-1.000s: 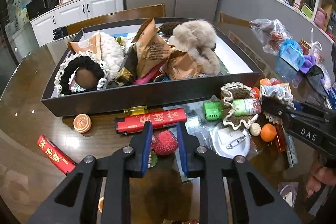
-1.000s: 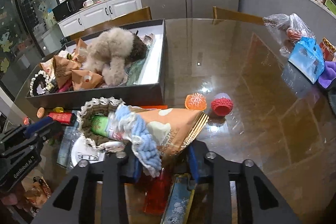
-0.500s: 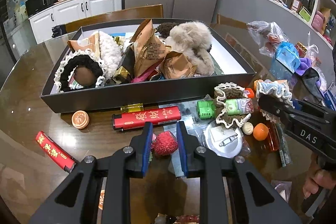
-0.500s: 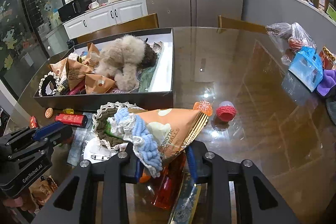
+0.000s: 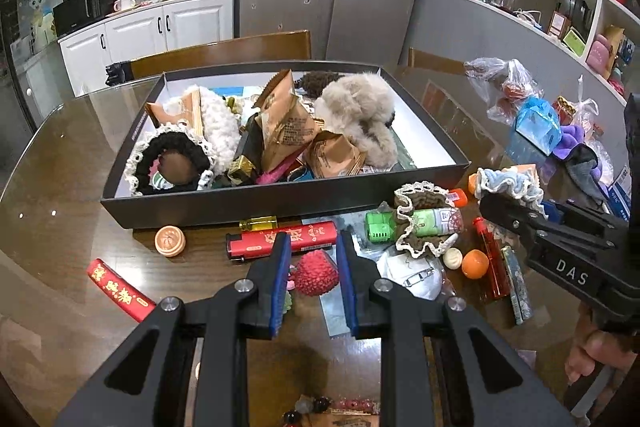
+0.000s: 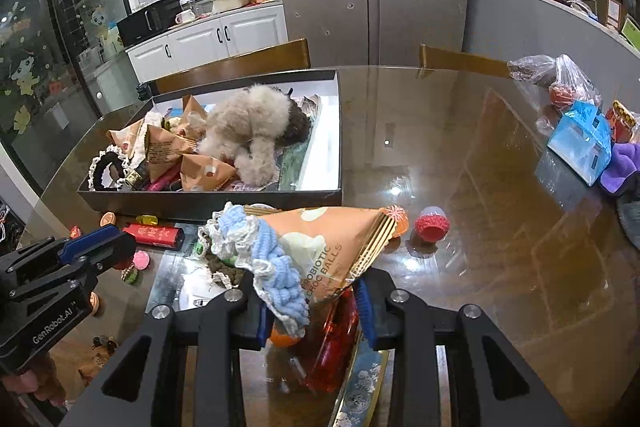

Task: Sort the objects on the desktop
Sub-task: 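Carry the held scrunchie, snack bag and pompom ball toward the black box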

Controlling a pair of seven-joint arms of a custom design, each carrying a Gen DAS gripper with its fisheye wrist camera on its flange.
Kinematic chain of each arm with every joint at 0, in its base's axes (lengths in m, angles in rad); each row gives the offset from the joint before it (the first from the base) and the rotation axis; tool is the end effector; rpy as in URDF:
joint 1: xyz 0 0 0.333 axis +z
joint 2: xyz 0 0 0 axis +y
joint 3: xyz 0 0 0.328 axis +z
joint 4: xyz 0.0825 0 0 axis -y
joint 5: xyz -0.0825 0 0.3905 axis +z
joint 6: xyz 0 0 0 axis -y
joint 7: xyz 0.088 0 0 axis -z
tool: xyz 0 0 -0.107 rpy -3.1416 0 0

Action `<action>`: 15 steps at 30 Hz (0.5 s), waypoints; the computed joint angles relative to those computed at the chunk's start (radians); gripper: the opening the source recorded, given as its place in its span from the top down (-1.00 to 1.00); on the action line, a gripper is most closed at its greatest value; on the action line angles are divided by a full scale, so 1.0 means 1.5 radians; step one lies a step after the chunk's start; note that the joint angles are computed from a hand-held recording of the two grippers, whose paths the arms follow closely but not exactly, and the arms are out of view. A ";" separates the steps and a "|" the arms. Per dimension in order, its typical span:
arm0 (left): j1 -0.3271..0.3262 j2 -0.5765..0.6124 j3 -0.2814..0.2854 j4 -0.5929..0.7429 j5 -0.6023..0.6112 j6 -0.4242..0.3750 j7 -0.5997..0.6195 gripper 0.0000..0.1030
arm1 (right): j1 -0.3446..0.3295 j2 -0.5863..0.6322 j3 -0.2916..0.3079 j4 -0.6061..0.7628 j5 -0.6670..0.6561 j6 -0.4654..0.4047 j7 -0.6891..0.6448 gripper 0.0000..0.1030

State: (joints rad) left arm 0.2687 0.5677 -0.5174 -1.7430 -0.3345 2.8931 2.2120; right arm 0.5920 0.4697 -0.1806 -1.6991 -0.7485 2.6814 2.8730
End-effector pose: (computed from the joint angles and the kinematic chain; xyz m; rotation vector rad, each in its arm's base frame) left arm 0.7129 -0.1015 0.3576 -1.4599 2.2752 -0.9720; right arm 0.6394 0.3217 0.3823 -1.5572 2.0098 -0.7029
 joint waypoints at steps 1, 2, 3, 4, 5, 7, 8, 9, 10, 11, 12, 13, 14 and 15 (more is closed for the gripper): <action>0.007 -0.002 -0.006 -0.002 -0.004 -0.002 0.004 0.54 | 0.000 0.000 0.000 0.000 0.000 0.001 0.000 0.35; 0.011 -0.003 -0.010 -0.005 -0.008 0.000 0.008 0.54 | 0.000 -0.001 0.000 0.000 0.000 0.003 0.000 0.35; 0.012 -0.004 -0.012 -0.007 -0.010 0.001 0.010 0.54 | 0.001 -0.001 0.000 0.000 -0.001 0.004 0.000 0.35; 0.014 -0.007 -0.012 -0.011 -0.012 0.006 0.012 0.54 | 0.003 -0.001 -0.001 0.000 -0.003 0.004 0.001 0.35; 0.014 -0.010 -0.012 -0.014 -0.013 0.009 0.012 0.54 | 0.003 -0.002 -0.001 0.000 -0.003 0.005 0.001 0.35; 0.016 -0.014 -0.012 -0.021 -0.014 0.017 0.011 0.54 | 0.004 -0.002 0.000 0.002 -0.003 0.005 0.000 0.35; 0.015 -0.018 -0.008 -0.025 -0.013 0.023 0.008 0.54 | 0.005 -0.002 -0.001 0.002 -0.004 0.006 0.001 0.35; 0.014 -0.022 -0.006 -0.030 -0.010 0.028 0.005 0.54 | 0.005 -0.001 0.000 0.003 -0.004 0.007 0.000 0.35; 0.019 -0.025 -0.010 -0.035 -0.010 0.034 0.008 0.54 | 0.005 -0.001 0.001 0.004 -0.004 0.007 -0.002 0.35; 0.032 -0.026 -0.023 -0.039 -0.016 0.037 0.016 0.54 | 0.007 -0.001 0.000 0.005 -0.005 0.006 -0.001 0.35; 0.038 -0.029 -0.029 -0.043 -0.018 0.038 0.019 0.54 | 0.008 -0.001 0.000 0.006 -0.005 0.006 0.000 0.35; 0.042 -0.032 -0.033 -0.046 -0.019 0.042 0.021 0.54 | 0.008 -0.001 0.001 0.007 -0.005 0.007 -0.001 0.35; 0.041 -0.036 -0.031 -0.051 -0.016 0.050 0.020 0.54 | 0.009 0.000 0.001 0.008 -0.005 0.006 -0.002 0.35; 0.037 -0.039 -0.025 -0.053 -0.011 0.056 0.015 0.54 | 0.010 0.000 0.001 0.010 -0.005 0.005 -0.002 0.35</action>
State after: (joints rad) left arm 0.3239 0.5095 -0.5554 -1.8224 -0.3509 2.9777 2.2339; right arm 0.6070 0.4701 -0.1788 -1.6840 -0.7563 2.6890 2.8699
